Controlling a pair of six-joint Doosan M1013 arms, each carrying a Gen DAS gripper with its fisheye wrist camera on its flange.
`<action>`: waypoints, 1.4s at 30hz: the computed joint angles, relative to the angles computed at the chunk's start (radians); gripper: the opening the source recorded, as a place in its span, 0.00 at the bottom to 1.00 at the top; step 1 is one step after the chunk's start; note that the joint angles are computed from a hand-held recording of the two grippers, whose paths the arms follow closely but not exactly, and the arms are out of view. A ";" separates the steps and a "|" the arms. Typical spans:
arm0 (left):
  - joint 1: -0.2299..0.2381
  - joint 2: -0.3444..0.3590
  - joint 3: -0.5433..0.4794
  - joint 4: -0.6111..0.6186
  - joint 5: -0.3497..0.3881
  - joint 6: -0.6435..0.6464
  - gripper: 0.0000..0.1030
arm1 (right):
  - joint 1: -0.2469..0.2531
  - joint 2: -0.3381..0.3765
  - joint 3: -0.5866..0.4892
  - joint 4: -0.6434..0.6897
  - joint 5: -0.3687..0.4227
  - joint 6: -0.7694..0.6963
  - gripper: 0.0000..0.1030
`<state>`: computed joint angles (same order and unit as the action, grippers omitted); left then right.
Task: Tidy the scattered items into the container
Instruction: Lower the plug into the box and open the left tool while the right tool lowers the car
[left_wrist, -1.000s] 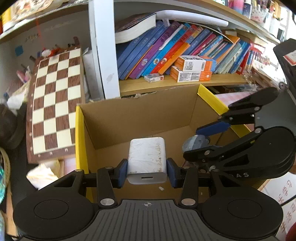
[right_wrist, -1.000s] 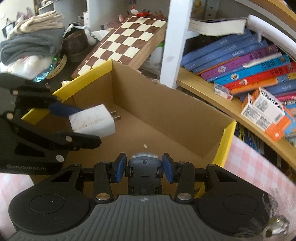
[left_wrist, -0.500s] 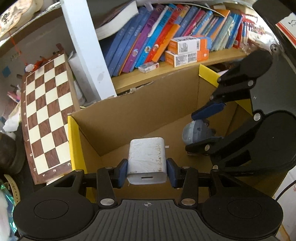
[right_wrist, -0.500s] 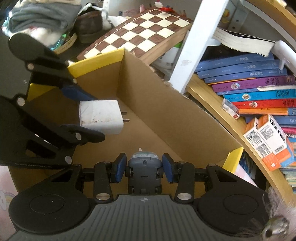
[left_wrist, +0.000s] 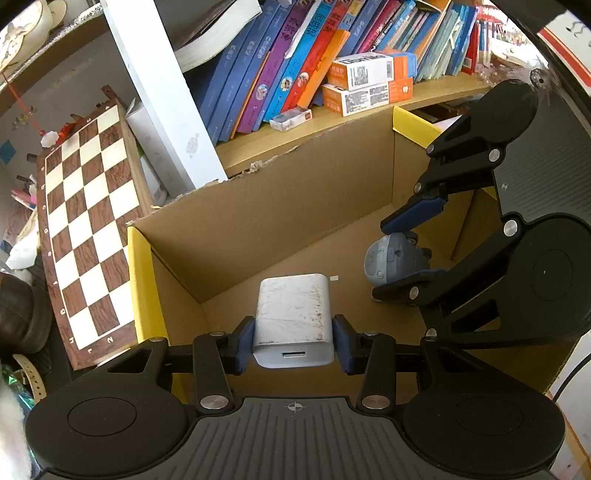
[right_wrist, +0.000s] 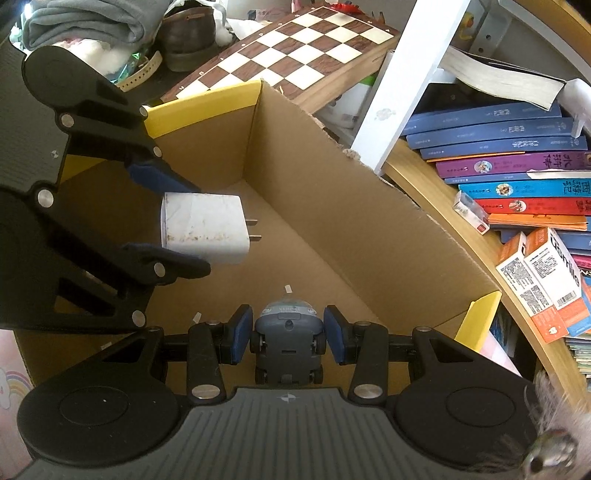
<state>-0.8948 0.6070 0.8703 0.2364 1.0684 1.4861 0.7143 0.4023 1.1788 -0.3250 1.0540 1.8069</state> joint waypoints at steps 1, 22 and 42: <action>0.000 0.001 -0.001 0.000 0.002 0.001 0.42 | 0.000 0.001 -0.001 0.000 0.001 -0.001 0.39; 0.000 0.008 -0.012 0.003 0.018 -0.004 0.42 | 0.000 0.003 -0.005 -0.003 0.010 0.002 0.39; -0.006 -0.011 0.017 0.060 -0.013 -0.059 0.60 | 0.005 -0.005 0.001 -0.060 0.019 0.054 0.62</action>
<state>-0.9010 0.5956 0.8869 0.2960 1.0550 1.4269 0.7195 0.3972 1.1797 -0.3852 1.0732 1.8606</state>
